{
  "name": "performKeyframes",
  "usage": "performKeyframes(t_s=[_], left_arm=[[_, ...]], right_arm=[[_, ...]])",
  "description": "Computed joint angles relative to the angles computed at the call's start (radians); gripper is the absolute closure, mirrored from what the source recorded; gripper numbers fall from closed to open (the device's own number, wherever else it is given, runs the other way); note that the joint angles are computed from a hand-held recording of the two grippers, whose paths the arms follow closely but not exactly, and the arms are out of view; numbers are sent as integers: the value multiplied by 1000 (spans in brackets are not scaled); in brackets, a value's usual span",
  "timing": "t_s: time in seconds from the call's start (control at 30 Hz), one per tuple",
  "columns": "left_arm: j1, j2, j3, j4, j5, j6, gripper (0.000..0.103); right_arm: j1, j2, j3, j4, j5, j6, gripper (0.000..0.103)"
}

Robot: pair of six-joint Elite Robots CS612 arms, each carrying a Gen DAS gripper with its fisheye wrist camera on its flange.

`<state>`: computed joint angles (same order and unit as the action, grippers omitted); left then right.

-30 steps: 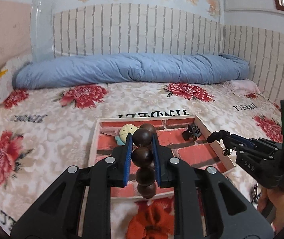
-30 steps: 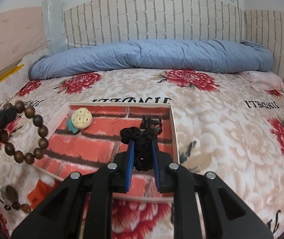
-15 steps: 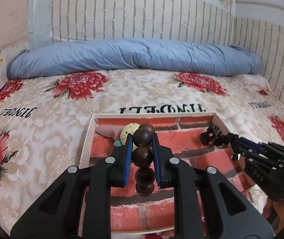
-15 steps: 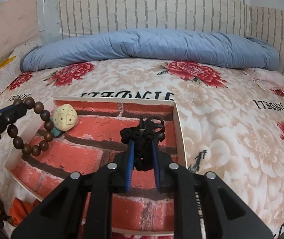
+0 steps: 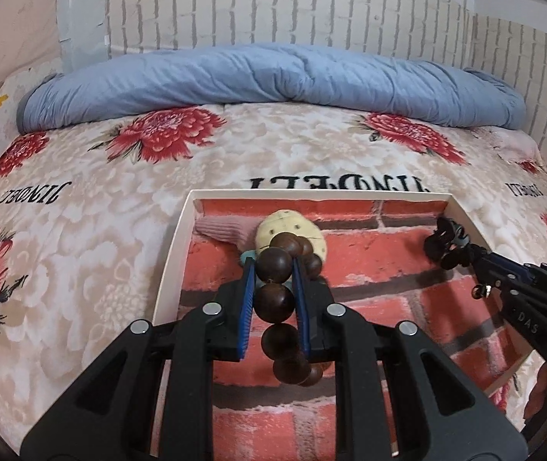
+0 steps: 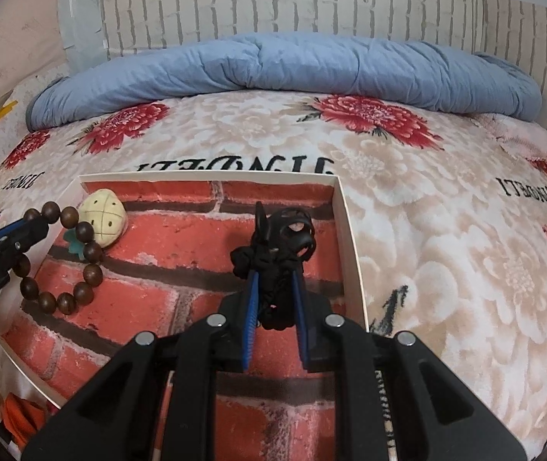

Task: Organize jewelry
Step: 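Carry the bead bracelet and black scrunchie into the tray and release both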

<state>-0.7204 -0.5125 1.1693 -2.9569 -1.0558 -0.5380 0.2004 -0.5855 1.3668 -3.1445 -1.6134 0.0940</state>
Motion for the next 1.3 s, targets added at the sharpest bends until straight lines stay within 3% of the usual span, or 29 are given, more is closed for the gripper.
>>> performKeyframes(t_s=[0.93,1.3], left_arm=[[16,16,-30,141,-38,-61,85],[18,16,-27,137,-44,-72,83]], right_arm=[[-9,16,-22,105,46,3,82],[-8,15,-19,93,57,12,81]])
